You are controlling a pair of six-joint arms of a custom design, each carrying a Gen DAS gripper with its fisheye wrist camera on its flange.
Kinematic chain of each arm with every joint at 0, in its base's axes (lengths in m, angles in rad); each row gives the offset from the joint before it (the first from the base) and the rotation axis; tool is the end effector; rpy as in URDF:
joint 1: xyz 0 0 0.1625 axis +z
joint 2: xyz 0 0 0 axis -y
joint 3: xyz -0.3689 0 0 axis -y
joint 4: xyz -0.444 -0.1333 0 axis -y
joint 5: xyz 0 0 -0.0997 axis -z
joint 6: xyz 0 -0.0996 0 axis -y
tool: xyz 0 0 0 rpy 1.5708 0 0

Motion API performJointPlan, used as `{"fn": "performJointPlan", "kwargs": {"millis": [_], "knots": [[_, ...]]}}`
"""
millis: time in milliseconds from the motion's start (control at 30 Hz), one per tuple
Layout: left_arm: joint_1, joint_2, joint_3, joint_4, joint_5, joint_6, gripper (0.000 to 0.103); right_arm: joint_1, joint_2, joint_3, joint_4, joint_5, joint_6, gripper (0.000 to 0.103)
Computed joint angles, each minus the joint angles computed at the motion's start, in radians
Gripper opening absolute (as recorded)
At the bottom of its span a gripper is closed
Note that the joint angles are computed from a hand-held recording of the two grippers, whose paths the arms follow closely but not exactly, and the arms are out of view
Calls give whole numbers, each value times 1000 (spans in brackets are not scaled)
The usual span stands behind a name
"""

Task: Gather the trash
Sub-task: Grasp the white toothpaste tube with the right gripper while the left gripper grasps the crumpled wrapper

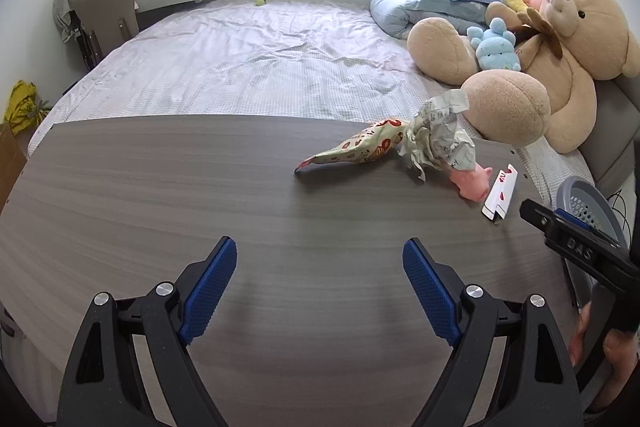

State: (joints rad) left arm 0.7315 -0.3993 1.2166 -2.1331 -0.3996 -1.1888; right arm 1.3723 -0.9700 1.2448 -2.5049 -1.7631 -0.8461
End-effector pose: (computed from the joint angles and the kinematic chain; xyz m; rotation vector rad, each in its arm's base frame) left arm -0.3932 -0.6554 -0.0805 -0.1903 2.1102 -1.0457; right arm -0.0407 -0.7819 0.3301 0.7397 -2.4713 0.6405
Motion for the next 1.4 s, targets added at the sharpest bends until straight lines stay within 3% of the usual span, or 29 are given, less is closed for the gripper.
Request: {"fn": "performJointPlan", "kwargs": {"millis": [300,533,567,700,800,1133,1400], "knots": [[27,8,-2,-124,-9,125,83,39,142,-129,-50,-115,71,69],[35,23,-18,-154,-28,161,83,52,184,-164,-74,-177,61,69],[35,23,-19,-153,-29,160,83,51,186,-167,-72,-175,58,68],[35,23,-19,-151,-30,158,83,52,173,-143,-84,-158,20,35],[35,24,-18,-169,-35,167,83,47,156,-131,-53,-127,15,16],[38,123,-171,-241,-25,284,85,14,57,-44,-34,-17,15,16],[60,294,-462,-216,-7,413,86,-15,9,-43,43,54,46,16]]}}
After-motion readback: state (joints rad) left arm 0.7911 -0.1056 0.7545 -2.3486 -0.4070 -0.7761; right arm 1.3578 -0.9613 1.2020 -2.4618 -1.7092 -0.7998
